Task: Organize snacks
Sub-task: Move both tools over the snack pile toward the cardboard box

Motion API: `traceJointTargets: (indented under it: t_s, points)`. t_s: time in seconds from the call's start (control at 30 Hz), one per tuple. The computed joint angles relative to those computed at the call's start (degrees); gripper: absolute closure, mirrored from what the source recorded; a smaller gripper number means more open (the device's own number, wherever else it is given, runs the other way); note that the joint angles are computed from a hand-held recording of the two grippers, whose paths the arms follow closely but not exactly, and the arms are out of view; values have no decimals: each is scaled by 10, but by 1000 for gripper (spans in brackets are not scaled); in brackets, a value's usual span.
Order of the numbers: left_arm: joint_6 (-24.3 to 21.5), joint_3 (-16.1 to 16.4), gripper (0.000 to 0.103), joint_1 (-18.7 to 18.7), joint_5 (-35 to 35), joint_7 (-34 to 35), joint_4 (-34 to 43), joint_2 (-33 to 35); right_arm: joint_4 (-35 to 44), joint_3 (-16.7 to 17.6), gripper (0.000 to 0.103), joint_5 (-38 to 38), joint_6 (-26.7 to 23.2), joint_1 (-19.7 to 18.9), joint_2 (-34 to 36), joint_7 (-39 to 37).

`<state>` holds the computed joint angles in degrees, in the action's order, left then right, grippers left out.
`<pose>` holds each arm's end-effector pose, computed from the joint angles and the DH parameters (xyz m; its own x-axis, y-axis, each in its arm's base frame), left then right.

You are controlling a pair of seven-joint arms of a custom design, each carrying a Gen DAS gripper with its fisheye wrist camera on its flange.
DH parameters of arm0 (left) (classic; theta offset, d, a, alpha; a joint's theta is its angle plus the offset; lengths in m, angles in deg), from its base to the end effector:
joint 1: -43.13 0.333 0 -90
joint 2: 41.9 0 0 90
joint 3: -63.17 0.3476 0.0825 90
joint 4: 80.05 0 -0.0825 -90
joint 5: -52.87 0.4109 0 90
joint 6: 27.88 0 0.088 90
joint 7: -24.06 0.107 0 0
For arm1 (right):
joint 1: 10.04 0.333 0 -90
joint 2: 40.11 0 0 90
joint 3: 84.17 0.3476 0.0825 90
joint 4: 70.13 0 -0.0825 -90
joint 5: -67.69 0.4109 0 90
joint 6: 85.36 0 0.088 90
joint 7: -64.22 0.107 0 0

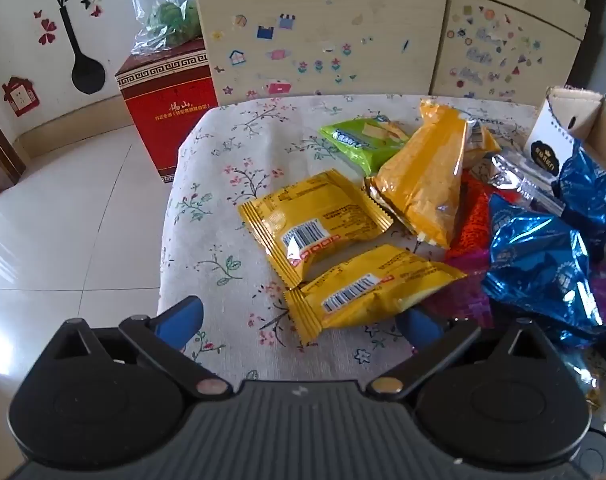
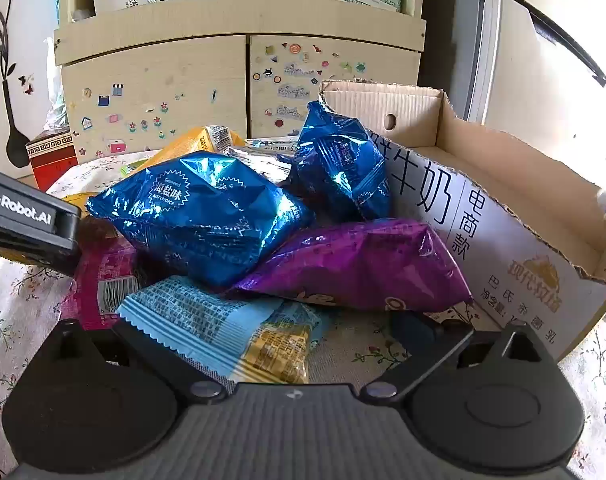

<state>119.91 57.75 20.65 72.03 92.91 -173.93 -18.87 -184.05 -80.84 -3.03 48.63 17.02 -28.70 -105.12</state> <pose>0.6610 -0.3447 0.4620 -0.3089 -0.9488 -0.0663 -0.7864 0.2939 -0.5432 0.5620 0.3104 0.4033 -0.4027 -0.9122 0.0756 -0.5776 0.1892 -0.7941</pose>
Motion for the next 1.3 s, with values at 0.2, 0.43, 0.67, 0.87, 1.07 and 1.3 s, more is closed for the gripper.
traceJointTargets:
  t_s: [0.2, 0.43, 0.67, 0.87, 1.07, 1.3]
  points:
    - [35, -5, 1, 6, -12, -1, -23, -15, -1, 0, 0, 5, 1, -1, -1, -4]
    - [61, -24, 1, 29, -53, 52, -63, -56, -2, 0, 0, 4, 2, -1, -1, -4]
    - [34, -61, 1, 60, -143, 184, -69, -91, 0, 1, 0, 6, -3, 0, 0, -7]
    - [18, -64, 1, 68, -180, 261, -51, -95, 3, 1, 0, 8, -6, 1, 2, -4]
    - [4, -59, 1, 63, -206, 239, -32, -80, -1, -1, 0, 7, 2, -1, -1, -3]
    - [-8, -57, 1, 52, -198, 222, -16, -69, -2, 12, 0, 68, 1, -3, -15, -69]
